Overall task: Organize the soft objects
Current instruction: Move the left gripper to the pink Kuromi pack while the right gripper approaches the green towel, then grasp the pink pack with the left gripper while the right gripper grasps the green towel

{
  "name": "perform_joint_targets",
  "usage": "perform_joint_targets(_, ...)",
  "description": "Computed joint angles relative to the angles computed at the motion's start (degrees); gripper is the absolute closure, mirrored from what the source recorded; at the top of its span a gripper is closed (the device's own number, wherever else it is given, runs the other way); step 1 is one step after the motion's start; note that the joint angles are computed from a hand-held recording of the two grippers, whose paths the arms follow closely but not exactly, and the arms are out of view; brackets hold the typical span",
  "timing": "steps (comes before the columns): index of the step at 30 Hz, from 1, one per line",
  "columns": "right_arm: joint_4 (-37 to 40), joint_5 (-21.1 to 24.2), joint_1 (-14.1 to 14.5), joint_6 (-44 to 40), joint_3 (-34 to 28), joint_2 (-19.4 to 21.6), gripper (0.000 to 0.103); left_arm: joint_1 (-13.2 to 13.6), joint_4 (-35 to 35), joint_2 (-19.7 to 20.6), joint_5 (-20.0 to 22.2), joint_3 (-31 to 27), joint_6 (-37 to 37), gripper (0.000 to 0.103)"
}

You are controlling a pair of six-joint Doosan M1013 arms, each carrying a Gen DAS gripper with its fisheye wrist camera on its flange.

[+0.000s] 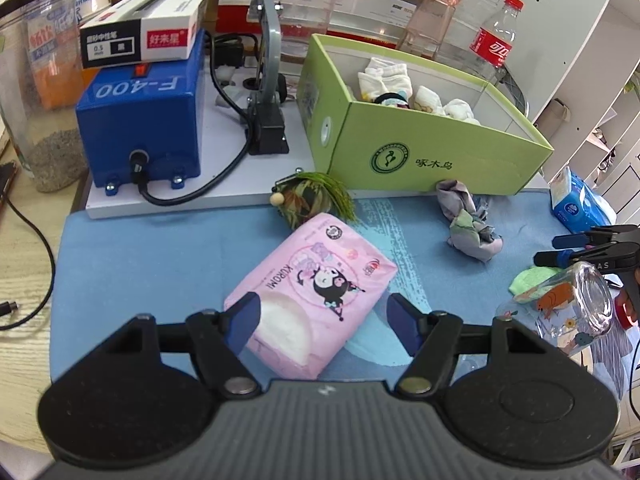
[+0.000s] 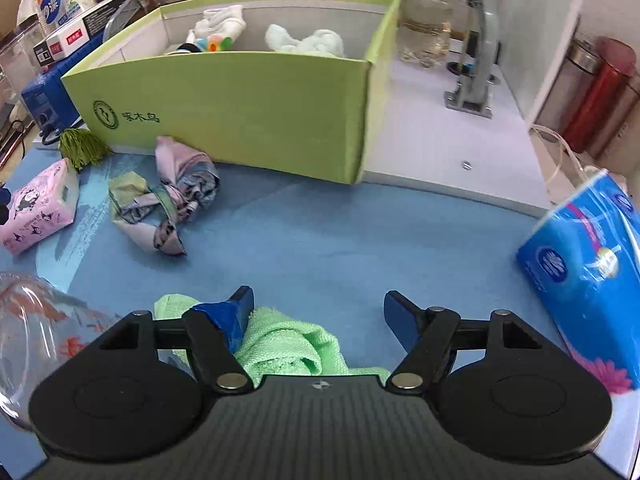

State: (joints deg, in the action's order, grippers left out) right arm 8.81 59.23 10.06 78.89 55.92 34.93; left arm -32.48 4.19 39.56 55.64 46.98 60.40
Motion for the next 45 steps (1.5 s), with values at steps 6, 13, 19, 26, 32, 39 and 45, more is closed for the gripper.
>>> perform_joint_targets(6, -5.25, -5.57, -0.61, 4.53, 6.49, -3.94, 0.045, -0.57, 0.57, -0.29, -0.16, 0.14, 1.02, 0.033)
perform_joint_targets(13, -1.18, -22.27, -1.26, 7.63, 17.17, -10.66, 0.044, -0.88, 1.93, -1.24, -1.0, 1.47, 0.84, 0.033)
perform_joint_targets(19, 4.13, -27.18, -1.7, 6.98, 22.96, -14.01, 0.044, -0.47, 1.86, -1.24, -0.44, 1.61, 8.49, 0.032)
perform_joint_targets(26, 10.06, -23.58, -2.31, -2.61, 23.83, -15.11, 0.044, 0.84, -5.57, 3.54, 6.95, -5.74, 25.72, 0.032)
perform_joint_targets(32, 7.87, -17.56, -1.73, -12.91, 21.47, -14.23, 0.044, 0.69, -2.24, 3.28, 4.61, -5.83, 26.4, 0.032)
perform_joint_targets(39, 5.63, -13.73, -0.8, -21.94, 16.0, -9.59, 0.044, 1.05, -3.05, 6.07, 9.06, -10.55, 28.88, 0.03)
perform_joint_targets(45, 7.59, -11.6, -1.16, -23.44, 14.21, -7.39, 0.044, 1.57, -5.62, 7.01, 8.33, -11.66, 32.01, 0.03)
